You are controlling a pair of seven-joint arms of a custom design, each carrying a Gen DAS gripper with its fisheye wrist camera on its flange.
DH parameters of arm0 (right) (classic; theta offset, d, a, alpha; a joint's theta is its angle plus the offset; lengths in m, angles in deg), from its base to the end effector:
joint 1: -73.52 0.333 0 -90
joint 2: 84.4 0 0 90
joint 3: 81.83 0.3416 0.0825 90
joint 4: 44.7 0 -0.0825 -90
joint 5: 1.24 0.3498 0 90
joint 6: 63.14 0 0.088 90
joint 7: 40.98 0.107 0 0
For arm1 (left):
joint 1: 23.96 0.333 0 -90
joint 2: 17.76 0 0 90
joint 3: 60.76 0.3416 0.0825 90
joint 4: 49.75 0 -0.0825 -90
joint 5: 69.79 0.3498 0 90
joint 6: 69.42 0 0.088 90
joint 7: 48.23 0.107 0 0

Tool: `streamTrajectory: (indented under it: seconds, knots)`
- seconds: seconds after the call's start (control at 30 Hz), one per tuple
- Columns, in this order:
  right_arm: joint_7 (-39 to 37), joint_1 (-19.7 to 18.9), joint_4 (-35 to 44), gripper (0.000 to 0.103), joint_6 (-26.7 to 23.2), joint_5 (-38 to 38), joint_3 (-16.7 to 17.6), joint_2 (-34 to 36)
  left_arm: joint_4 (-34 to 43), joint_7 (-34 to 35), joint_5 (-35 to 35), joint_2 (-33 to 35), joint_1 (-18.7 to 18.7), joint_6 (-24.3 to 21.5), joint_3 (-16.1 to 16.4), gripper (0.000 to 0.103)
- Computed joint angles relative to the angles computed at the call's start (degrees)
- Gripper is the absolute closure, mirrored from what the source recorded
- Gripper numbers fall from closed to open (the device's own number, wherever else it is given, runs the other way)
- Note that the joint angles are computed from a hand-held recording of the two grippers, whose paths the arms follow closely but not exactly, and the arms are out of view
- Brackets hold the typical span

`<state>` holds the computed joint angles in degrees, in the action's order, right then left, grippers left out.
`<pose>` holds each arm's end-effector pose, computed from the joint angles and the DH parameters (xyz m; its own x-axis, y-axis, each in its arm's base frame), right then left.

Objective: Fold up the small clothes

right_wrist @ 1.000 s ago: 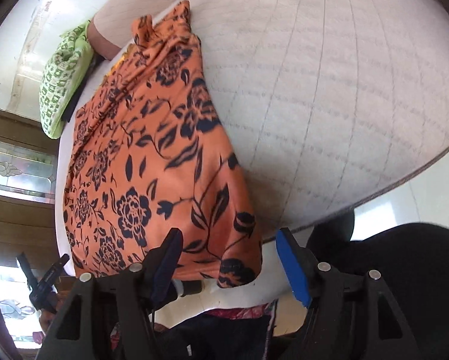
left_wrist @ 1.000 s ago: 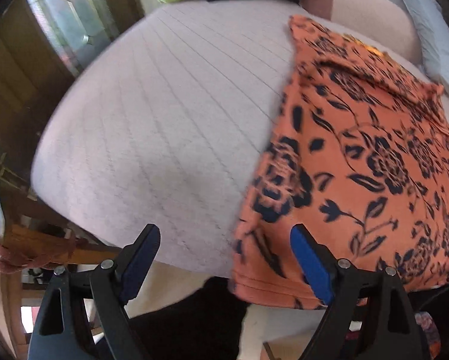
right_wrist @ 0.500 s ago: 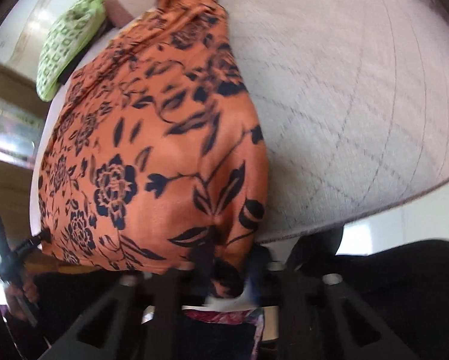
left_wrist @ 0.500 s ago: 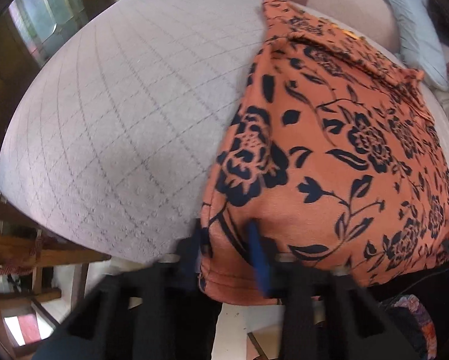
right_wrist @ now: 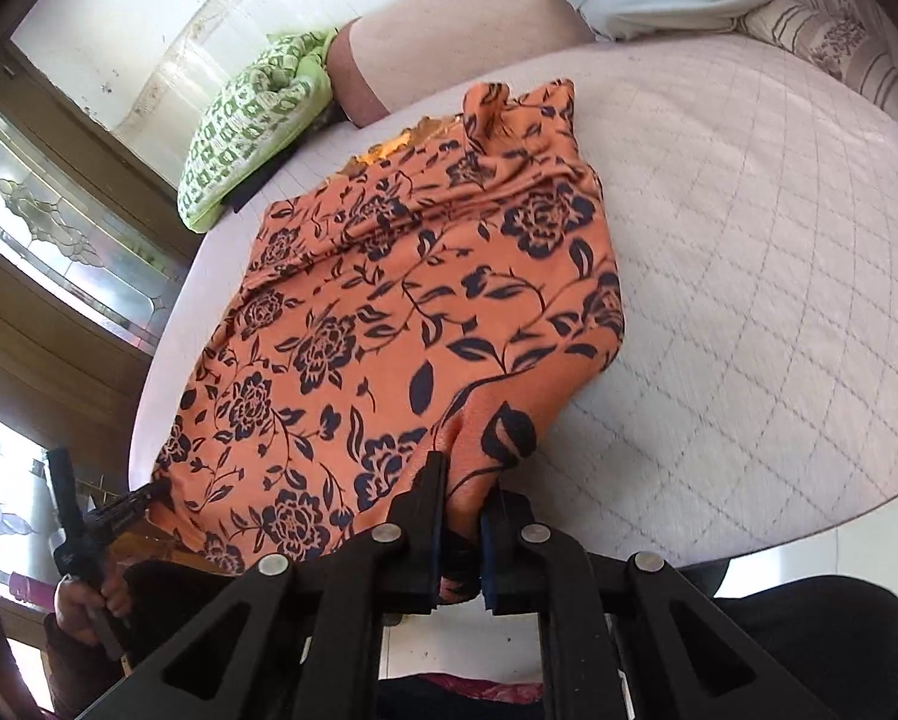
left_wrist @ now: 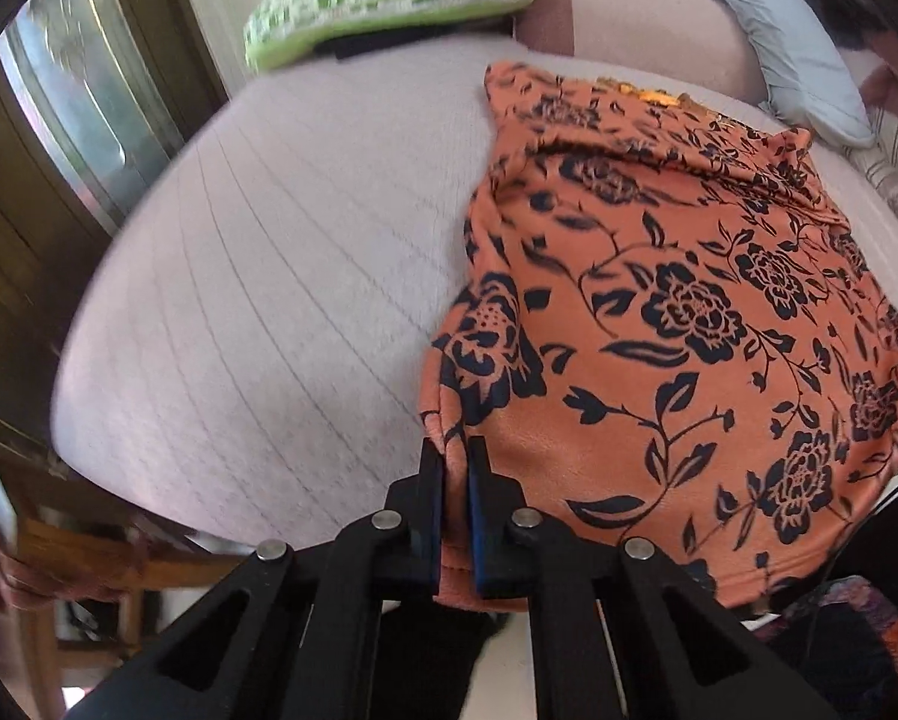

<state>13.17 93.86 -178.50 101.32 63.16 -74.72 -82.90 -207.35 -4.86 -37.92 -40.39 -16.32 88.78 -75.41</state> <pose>0.4693 0.1865 0.4087 0.1860 -0.8698 -0.4570 -0.8901 0.0478 -0.4532 0.3650 -0.0685 0.4163 0.2415 -0.9607 -0.1369 -0.8595 -0.1462 -0.4898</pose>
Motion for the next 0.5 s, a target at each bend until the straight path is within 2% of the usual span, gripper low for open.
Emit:
streamTrajectory:
  seconds: [0.2,0.3,0.5]
  knots:
    - [-0.1,0.2,0.4,0.094,0.6,0.7,0.2,-0.1,1.2,-3.9,5.4,-2.6,1.0,-3.4,-3.4,0.096]
    - [-0.1,0.2,0.3,0.094,0.6,1.0,0.1,-0.1,2.4,-6.8,8.8,-1.3,1.6,-3.6,-4.6,0.096]
    - [-0.4,0.1,0.4,0.094,0.8,1.7,0.1,0.2,3.4,-9.6,11.9,-0.6,-0.2,-4.9,-3.3,0.096]
